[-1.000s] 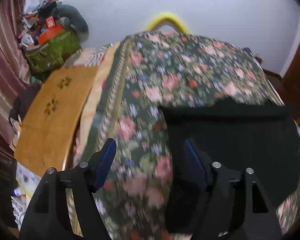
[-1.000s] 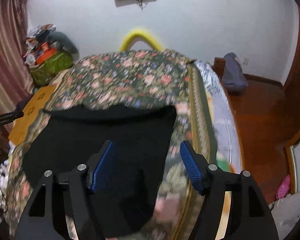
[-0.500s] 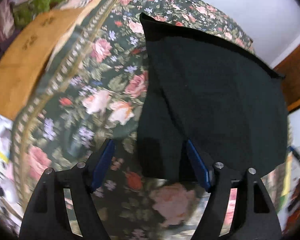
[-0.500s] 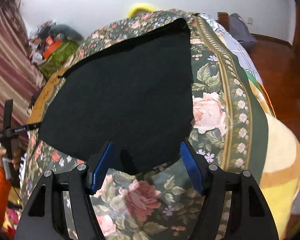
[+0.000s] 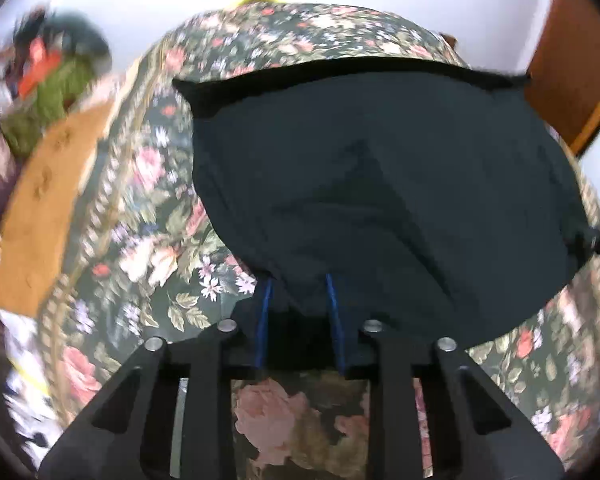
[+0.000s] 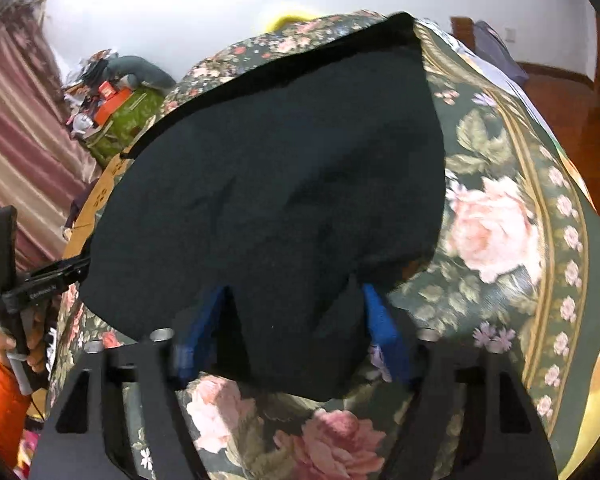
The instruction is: Fold small clothes
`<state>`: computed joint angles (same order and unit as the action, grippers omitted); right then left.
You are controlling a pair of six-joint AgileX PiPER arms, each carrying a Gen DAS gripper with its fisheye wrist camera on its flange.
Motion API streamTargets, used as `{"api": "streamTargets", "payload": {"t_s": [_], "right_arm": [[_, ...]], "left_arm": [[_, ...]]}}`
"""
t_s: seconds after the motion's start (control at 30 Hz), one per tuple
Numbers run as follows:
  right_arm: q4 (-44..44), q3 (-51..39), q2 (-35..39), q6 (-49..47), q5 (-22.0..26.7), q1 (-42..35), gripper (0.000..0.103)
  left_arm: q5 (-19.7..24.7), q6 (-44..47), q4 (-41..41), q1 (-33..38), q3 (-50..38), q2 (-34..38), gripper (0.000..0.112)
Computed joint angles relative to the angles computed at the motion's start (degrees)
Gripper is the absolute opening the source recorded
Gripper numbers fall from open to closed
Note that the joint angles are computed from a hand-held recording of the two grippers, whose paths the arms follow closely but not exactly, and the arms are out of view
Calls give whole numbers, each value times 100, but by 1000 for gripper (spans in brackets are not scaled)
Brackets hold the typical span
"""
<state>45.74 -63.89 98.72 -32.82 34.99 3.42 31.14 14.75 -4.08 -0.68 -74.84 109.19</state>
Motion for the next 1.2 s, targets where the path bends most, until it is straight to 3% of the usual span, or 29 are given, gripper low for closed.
{"api": "streamTargets", "payload": {"t_s": [0.1, 0.33, 0.5, 0.57, 0.63, 0.77, 0.83, 1.1, 1.2], "right_arm": [[57, 30, -63, -223, 39, -14, 22], [351, 370, -361, -843, 363, -289, 16], [419, 735, -656, -1175, 585, -537, 15], [408, 808, -727, -1229, 616, -594, 15], [405, 885, -804, -1293, 659, -668, 15], [102, 889, -871, -1259, 548, -647, 14], [-178, 770, -830, -1140, 480, -606, 14], [-1014, -295, -130, -523, 481, -696, 14], [-1366, -905, 291, -175, 492, -652, 14]], "left_arm": [[14, 55, -2, -56, 184, -179, 20], [602, 1353, -1393, 518, 1021, -1025, 20], [1412, 2147, -2095, 875, 1645, -1813, 21], [1477, 2116, -1962, 833, 1813, -2079, 26], [1336, 1834, -1606, 727, 1995, -2391, 38], [1125, 1464, -1311, 835, 1953, -2680, 52], [969, 1334, -1212, 918, 1817, -2647, 60], [864, 921, -894, 829, 483, -1471, 64], [1116, 787, -851, 686, -384, -791, 64]]}}
